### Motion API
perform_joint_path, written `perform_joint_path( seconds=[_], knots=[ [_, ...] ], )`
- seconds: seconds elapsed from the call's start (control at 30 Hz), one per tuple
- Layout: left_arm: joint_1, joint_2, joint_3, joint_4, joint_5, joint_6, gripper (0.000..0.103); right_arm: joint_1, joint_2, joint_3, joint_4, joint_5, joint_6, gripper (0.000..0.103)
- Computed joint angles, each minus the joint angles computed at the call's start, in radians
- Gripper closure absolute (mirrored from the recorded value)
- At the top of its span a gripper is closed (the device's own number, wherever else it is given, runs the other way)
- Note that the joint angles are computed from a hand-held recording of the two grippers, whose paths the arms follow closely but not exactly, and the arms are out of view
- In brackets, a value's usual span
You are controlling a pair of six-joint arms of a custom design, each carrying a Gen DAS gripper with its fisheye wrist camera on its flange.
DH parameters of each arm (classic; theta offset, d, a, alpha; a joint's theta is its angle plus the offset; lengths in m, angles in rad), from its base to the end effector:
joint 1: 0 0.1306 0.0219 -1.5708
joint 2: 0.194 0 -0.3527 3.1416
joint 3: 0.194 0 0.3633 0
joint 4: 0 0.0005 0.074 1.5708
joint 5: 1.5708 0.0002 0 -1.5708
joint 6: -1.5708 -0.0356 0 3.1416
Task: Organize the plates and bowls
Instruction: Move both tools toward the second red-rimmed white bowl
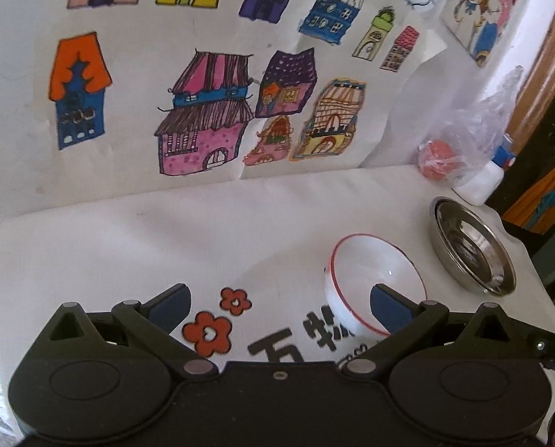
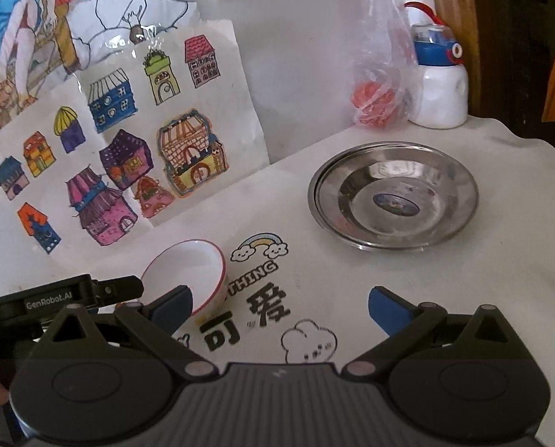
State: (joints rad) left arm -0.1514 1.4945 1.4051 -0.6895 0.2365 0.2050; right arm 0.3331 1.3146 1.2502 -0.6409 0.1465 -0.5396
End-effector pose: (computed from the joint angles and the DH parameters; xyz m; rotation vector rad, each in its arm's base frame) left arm 0.4952 -0.0845 0.3720 0.0540 2.3668 -0.4517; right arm 0.4229 0.1403 0.3883 0.3123 2.2627 0.2939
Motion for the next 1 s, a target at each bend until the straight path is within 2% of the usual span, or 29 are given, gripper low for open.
perform_joint_path(
  seconds=[0.23,0.4,0.57,0.77,1.0],
  knots=[
    [-0.013,0.048,0.026,0.022,-0.013,0.018,0.001,0.013,0.057,0.005,0.086,0.058,0.063,0.0],
    [-0.029,0.047,-0.004,0.098,-0.075,0.047,0.001,0.012,0.078,-0.003,0.127,0.045,0.094,0.0],
    [-0.035,0.05,-0.005,0.1,-0.122,0.011,0.001,0.01,0.098,0.004,0.139,0.022,0.123,0.001],
    [-0.034,0.042,-0.03,0.138,-0.074,-0.014,0.001,0.009,0.118,0.015,0.139,-0.011,0.149,0.013],
    [-0.044,0.034,-0.054,0.169,-0.095,-0.035,0.006,0.005,0.127,0.015,0.157,-0.043,0.156,0.024]
  ],
)
